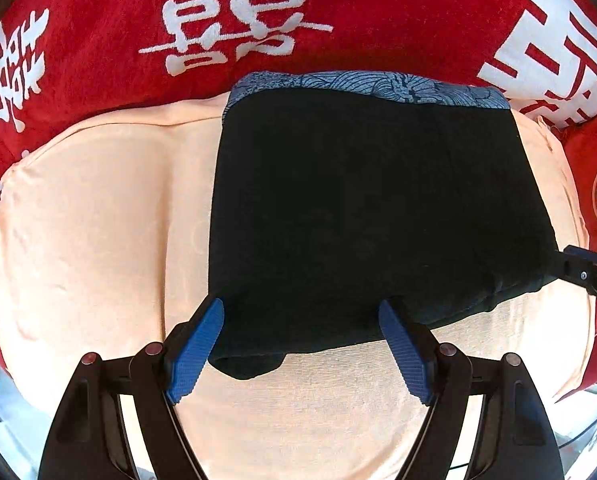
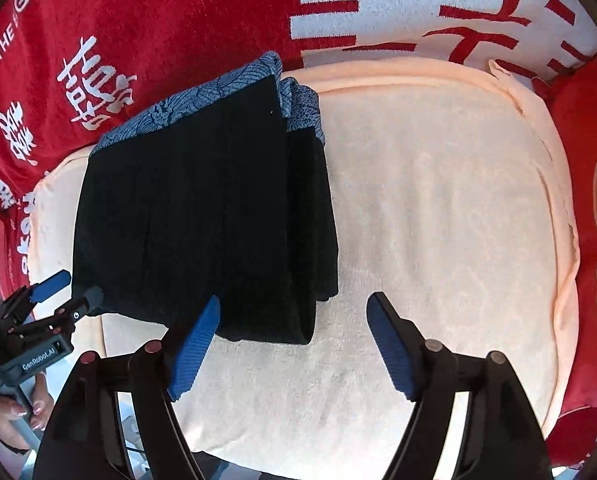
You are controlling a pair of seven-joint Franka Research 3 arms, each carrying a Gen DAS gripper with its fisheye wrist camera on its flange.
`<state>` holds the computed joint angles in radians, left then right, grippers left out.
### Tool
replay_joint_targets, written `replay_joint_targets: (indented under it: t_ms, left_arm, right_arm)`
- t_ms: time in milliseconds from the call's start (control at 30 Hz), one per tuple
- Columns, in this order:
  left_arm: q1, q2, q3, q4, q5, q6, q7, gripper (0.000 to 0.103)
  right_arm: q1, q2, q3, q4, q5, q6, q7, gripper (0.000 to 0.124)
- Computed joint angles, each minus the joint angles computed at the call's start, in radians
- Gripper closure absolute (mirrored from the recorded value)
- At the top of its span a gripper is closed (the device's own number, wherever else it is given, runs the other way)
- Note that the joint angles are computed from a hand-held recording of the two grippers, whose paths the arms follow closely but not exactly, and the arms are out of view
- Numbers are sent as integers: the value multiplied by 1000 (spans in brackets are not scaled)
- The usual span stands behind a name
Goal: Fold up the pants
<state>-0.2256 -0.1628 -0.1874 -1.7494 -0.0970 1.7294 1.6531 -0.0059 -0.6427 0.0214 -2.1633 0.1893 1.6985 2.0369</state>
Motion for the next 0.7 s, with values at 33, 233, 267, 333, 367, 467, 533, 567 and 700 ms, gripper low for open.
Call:
replay_joint_targets:
  t_ms: [33, 233, 267, 333, 367, 467, 533, 567, 700]
  left_arm:
    - [1, 0, 1, 0, 1, 2, 1, 22]
    - [5, 1, 4, -2, -6, -3, 7, 22]
    - [5, 2, 4, -1, -5, -4, 8, 22]
    - [4, 13, 0, 11, 5, -19, 1, 22]
    - [4, 26, -3, 27, 15, -41, -7, 22]
    - [6, 32, -4, 30, 12, -36, -21, 22]
    - [5, 33, -7, 30, 19, -32, -18, 22]
    - [3, 33, -9, 30, 26, -32, -18, 22]
    - [-1, 31, -14, 30, 46, -33, -16, 11]
  right_arm:
    - [1, 1, 2, 1, 0, 1, 3, 45]
    - [10, 11, 9, 6, 1, 12, 10, 44]
    - [12, 12, 9, 6, 1, 14, 10, 44]
    - [15, 20, 11, 10, -2, 13, 8, 44]
    - [16, 20, 12, 11, -5, 12, 7, 44]
    - [21, 25, 15, 15, -11, 15, 3, 44]
    - [23, 28, 16, 17, -13, 19, 2, 44]
    - [24, 28, 17, 17, -14, 20, 2, 44]
    - [25, 25, 15, 11, -13, 25, 5, 44]
